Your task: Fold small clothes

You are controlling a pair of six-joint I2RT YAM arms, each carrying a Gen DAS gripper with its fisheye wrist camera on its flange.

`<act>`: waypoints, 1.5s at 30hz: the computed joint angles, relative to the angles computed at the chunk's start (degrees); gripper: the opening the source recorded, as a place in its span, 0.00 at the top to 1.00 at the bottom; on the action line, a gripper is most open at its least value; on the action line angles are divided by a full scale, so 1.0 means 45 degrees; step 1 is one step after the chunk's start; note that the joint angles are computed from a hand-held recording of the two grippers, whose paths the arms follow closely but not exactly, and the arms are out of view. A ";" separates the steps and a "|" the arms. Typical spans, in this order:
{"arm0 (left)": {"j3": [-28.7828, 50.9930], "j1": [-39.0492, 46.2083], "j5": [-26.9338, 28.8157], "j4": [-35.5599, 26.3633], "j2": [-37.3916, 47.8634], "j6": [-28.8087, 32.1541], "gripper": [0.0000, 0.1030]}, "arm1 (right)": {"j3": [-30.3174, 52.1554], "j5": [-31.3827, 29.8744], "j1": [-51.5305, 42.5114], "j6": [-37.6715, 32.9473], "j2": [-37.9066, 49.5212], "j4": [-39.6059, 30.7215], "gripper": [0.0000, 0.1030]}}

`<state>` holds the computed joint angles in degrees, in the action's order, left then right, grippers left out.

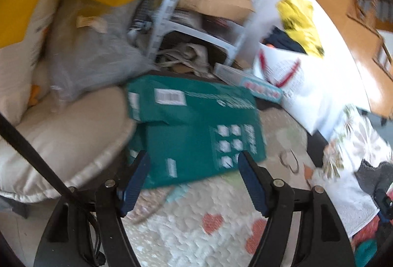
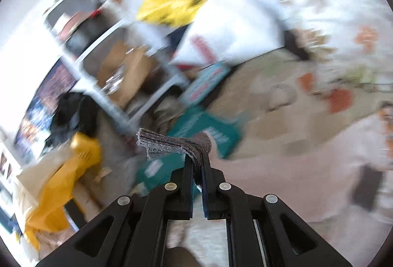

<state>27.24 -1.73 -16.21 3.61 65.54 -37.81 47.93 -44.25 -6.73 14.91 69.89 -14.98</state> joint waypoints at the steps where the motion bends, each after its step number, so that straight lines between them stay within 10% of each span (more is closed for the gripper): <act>1: 0.0105 -0.0506 -0.0257 -0.0005 0.0169 -0.0006 0.27 | 0.0073 -0.0332 -0.1148 -0.0735 0.0087 -0.0606 0.94; 7: 0.1276 -0.3644 -0.1486 -0.0123 0.1910 0.0007 0.26 | 0.1658 -0.1363 -0.8579 -0.5382 0.3360 -0.3485 0.94; 13: 0.2748 -0.5732 -0.1789 -0.0379 0.3969 0.0075 0.26 | 0.3689 0.2323 -1.2572 -0.7392 0.7616 -0.2845 0.90; 17: 0.3278 -0.6373 -0.1124 -0.0488 0.4798 -0.0311 0.26 | 0.4758 0.1925 -1.4426 -0.8960 0.8576 -0.3531 0.71; 33: 0.5433 -0.8524 -0.1606 -0.1161 0.7710 -0.0010 0.26 | 0.4864 0.2407 -1.3285 -0.9662 1.0475 -0.1825 0.66; 35: 0.5752 -0.8598 -0.1554 -0.1242 0.8023 0.0075 0.26 | 0.5108 0.2256 -1.3197 -0.9676 1.0673 -0.2009 0.91; 45: 0.7153 -0.8971 -0.0827 -0.1694 0.9558 0.0536 0.26 | 0.5414 0.3589 -1.3554 -0.8895 1.0207 -0.1202 0.91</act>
